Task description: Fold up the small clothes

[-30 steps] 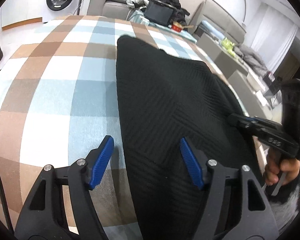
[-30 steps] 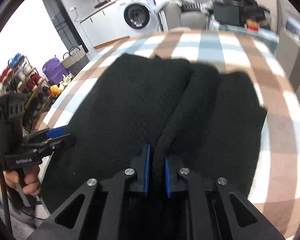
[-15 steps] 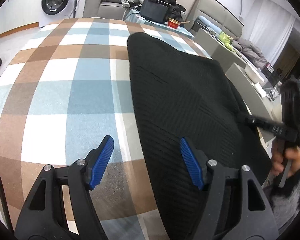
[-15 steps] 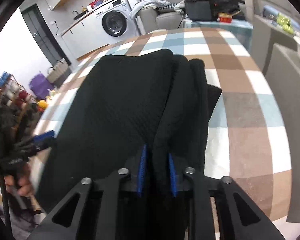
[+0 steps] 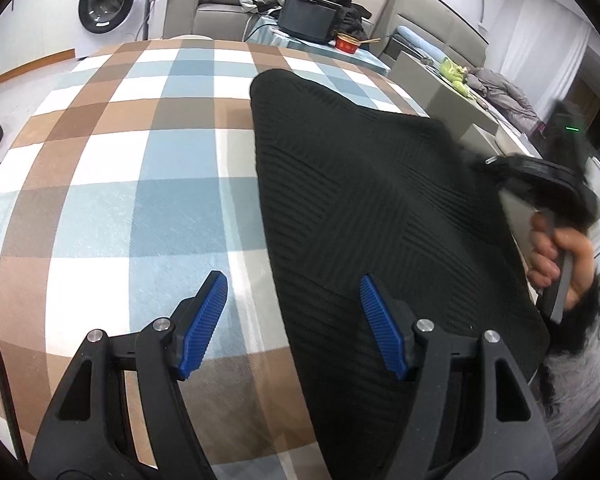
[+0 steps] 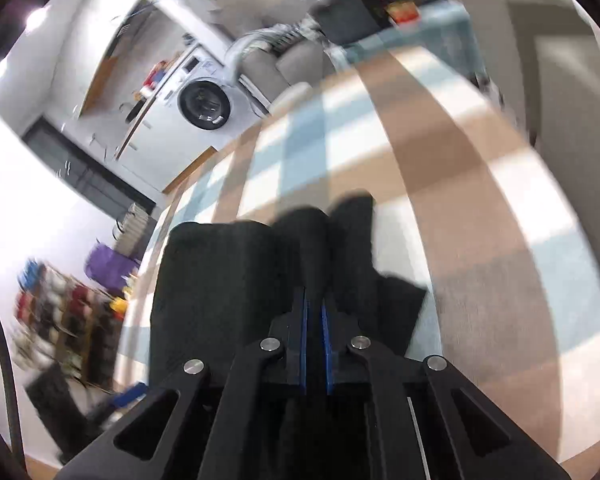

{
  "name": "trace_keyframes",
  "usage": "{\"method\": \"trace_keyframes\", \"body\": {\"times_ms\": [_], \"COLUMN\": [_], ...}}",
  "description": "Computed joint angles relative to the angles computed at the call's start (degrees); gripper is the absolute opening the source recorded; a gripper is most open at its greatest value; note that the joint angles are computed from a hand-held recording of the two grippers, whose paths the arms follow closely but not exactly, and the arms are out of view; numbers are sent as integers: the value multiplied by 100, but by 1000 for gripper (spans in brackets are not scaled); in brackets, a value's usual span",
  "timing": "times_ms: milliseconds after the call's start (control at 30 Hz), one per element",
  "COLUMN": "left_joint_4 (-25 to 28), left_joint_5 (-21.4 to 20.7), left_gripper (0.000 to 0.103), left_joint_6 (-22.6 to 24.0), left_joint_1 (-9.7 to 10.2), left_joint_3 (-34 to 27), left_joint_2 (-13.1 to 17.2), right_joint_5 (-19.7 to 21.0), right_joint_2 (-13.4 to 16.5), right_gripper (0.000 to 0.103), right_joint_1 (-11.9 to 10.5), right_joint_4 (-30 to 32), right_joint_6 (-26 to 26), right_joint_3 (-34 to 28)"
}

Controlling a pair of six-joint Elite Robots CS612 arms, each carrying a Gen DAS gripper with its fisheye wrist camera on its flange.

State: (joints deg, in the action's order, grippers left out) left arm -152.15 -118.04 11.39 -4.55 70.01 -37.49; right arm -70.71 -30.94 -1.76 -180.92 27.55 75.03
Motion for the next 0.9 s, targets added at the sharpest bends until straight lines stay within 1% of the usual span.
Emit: {"method": "trace_keyframes", "body": {"times_ms": [33, 100, 133, 167, 200, 233, 267, 333, 367, 433, 500, 533, 567, 600, 633, 667, 700, 767, 800, 833, 867, 900], "left_joint_4": [2, 50, 71, 97, 134, 160, 161, 166, 180, 191, 194, 202, 205, 206, 217, 220, 227, 276, 299, 320, 345, 349], "left_joint_5": [12, -1, 8, 18, 28, 37, 44, 55, 70, 93, 61, 39, 34, 25, 5, -9, -16, -32, -32, -41, -40, -34], "left_gripper": [67, 67, 67, 67, 67, 67, 67, 67, 67, 67, 67, 67, 67, 67, 67, 67, 67, 67, 67, 67, 67, 67], "left_joint_6": [-19, -37, -52, -53, -42, -29, -8, 30, 42, 40, 62, 84, 99, 123, 159, 173, 185, 222, 225, 234, 238, 240], "left_joint_1": [4, 12, 12, 11, 7, 2, -2, -9, -16, -33, -34, -37, -42, -46, -51, -53, -56, -60, -61, -58, -57, -56], "left_joint_3": [-22, -80, -103, -118, -125, -132, -125, -113, -106, -98, -79, -67, -51, -30, -25, -20, -18, -47, -61, -71, -85, -91], "left_joint_2": [9, 37, 51, 60, 64, 68, 66, 68, 68, 72, 69, 63, 54, 42, 38, 37, 36, 49, 53, 55, 55, 51], "right_joint_5": [-202, -520, -670, -998, -1311, -1447, -1355, -1001, -885, -815, -882, -747, -511, -301, -70, 85, 136, -101, -128, -164, -153, -184], "right_joint_2": [-50, -121, -164, -190, -203, -183, -200, -195, -227, -284, -366, -396, -415, -437, -467, -486, -479, -448, -424, -406, -410, -416], "right_gripper": [6, 7, 12, 18, 18, 18, 18, 25, 26, 27, 27, 28, 31, 37, 41, 42, 43, 42, 33, 12, 7, 7], "right_joint_1": [74, 165, 196, 241, 274, 274, 235, 168, 157, 169, 212, 212, 212, 204, 195, 199, 218, 278, 286, 298, 312, 333], "right_joint_4": [-464, -920, -846, -532, 12, 435, 618, 597, 516, 387, 185, 30, -83, -117, -107, -40, 166, 670, 719, 552, 564, 391], "right_joint_6": [-495, -1077, -1190, -1303, -1360, -1278, -1142, -842, -794, -809, -796, -765, -757, -779, -835, -946, -1101, -1337, -1341, -1301, -1408, -1484], "right_joint_3": [75, 187, 212, 176, 70, -35, -16, 54, 147, 280, 454, 536, 592, 650, 734, 787, 751, 646, 626, 640, 625, 650]}}
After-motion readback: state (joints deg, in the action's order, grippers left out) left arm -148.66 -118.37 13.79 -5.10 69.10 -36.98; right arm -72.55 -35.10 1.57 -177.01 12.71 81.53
